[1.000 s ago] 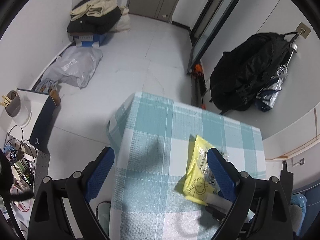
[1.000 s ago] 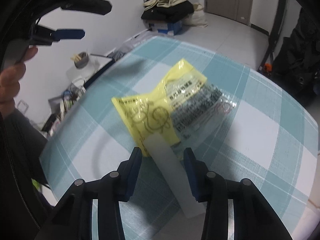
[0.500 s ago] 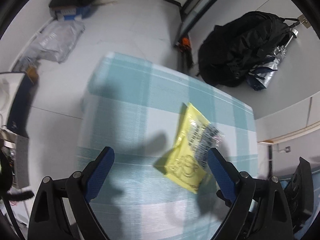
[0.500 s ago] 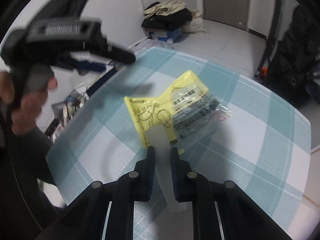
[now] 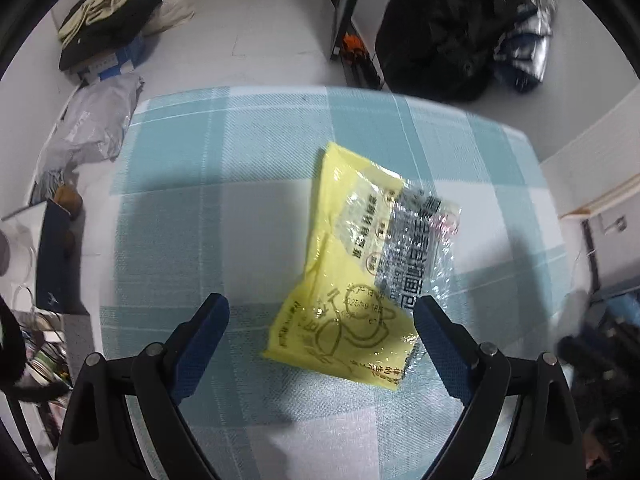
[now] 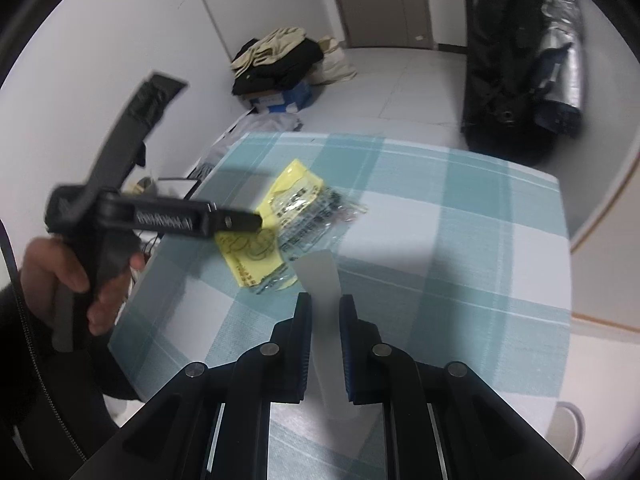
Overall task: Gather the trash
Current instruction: 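Close the left tool on the yellow snack bag and lift it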
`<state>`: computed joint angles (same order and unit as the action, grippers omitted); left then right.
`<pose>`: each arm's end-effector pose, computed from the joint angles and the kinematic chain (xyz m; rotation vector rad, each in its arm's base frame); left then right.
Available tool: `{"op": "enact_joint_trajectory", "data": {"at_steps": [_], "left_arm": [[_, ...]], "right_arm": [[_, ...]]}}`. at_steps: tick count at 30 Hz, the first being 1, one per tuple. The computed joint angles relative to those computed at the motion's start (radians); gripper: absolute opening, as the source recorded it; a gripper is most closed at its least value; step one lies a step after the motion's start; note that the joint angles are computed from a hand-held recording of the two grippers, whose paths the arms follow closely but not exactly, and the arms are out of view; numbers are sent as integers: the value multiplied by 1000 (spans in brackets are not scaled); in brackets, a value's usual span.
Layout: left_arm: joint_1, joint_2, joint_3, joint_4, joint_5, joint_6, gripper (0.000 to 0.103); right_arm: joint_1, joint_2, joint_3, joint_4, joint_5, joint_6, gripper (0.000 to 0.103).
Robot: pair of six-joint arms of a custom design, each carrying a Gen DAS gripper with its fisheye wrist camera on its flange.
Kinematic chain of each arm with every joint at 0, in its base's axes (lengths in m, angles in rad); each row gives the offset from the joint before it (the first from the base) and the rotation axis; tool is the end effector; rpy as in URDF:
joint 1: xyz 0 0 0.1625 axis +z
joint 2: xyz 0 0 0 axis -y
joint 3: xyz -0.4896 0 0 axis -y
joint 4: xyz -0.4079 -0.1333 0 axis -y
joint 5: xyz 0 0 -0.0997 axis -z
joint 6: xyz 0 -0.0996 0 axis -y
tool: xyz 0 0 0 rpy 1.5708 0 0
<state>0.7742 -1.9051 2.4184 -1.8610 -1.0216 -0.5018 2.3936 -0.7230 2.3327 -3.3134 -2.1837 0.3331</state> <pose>-0.0657 -0.3234 0.3198 0.4569 2.5258 -0.2080 0.3895 -0.2578 0.0113 0.5848 -2.5694 0.6023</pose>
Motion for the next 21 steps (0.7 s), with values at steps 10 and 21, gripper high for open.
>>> {"op": "enact_joint_trajectory", "data": {"at_steps": [10,21], "left_arm": [[-104,-11,39,101,82,-8,81],[-164,-57,73,75,61,-4,14]], "right_arm": [[30,-70,66,-71,-52,66,13],[76,-131,105,-124,-92,94,13]]}}
